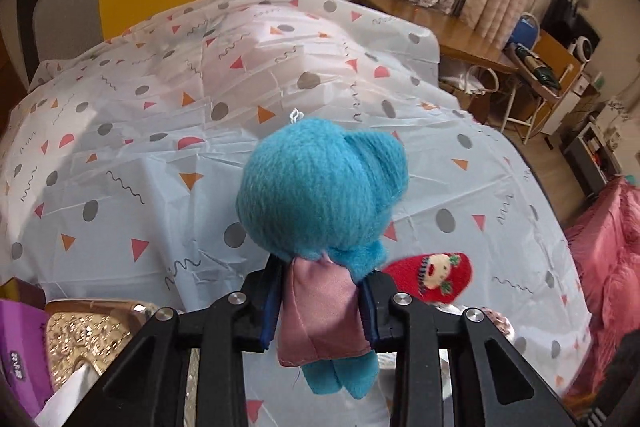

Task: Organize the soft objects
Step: 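Lift the blue doll with the left tool while the right tool approaches the red Santa plush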

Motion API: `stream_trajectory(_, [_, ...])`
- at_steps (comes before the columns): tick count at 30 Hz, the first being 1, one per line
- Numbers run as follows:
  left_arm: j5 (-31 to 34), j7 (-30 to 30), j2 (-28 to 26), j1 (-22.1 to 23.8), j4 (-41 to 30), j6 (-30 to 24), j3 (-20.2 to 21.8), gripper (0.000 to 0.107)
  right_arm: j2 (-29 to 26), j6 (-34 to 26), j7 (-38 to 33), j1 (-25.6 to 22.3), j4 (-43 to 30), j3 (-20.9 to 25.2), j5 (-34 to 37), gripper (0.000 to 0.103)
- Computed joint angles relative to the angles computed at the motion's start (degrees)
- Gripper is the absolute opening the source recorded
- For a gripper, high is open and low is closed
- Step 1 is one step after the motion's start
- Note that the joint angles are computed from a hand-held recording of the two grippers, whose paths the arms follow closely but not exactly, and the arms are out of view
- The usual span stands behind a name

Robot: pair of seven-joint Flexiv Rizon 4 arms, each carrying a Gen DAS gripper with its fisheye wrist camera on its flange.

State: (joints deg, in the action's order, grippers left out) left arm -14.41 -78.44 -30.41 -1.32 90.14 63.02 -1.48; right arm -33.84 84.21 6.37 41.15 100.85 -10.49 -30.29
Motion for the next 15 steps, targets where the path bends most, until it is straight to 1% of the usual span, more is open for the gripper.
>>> stream_trajectory(3, [-2.9,3.5,3.1,1.7,3.6,2.3,-2.4,0.033,-0.1,0.7,0.3,1.2,-0.4,-2.0,-1.1,0.039])
stream_trajectory(6, [-5.5,7.3,5.4,2.5,6.5,5.3,-3.9,0.033,-0.9,-2.0,-2.6,-1.9,-3.5,2.2,0.3,0.039])
stream_trajectory(8, [-7.9,9.7,6.8,3.2,8.2,6.2,-5.1,0.033,-2.5,-3.4,-5.9,-4.4,-6.9,5.3,1.3,0.039])
stream_trajectory(9, [-9.4,11.0,7.3,3.7,8.8,6.2,-5.7,0.033,-3.5,-4.8,-7.9,-6.2,-8.9,7.9,2.7,0.039])
stream_trajectory(11, [-12.4,13.8,8.7,4.2,10.5,7.1,-6.7,0.033,-7.0,-6.5,-13.8,-10.9,-14.2,14.9,7.2,0.039])
stream_trajectory(15, [-18.8,19.8,11.8,5.1,13.8,7.7,-8.0,0.033,-12.8,-14.9,-18.9,-12.9,-24.3,18.8,12.7,0.039])
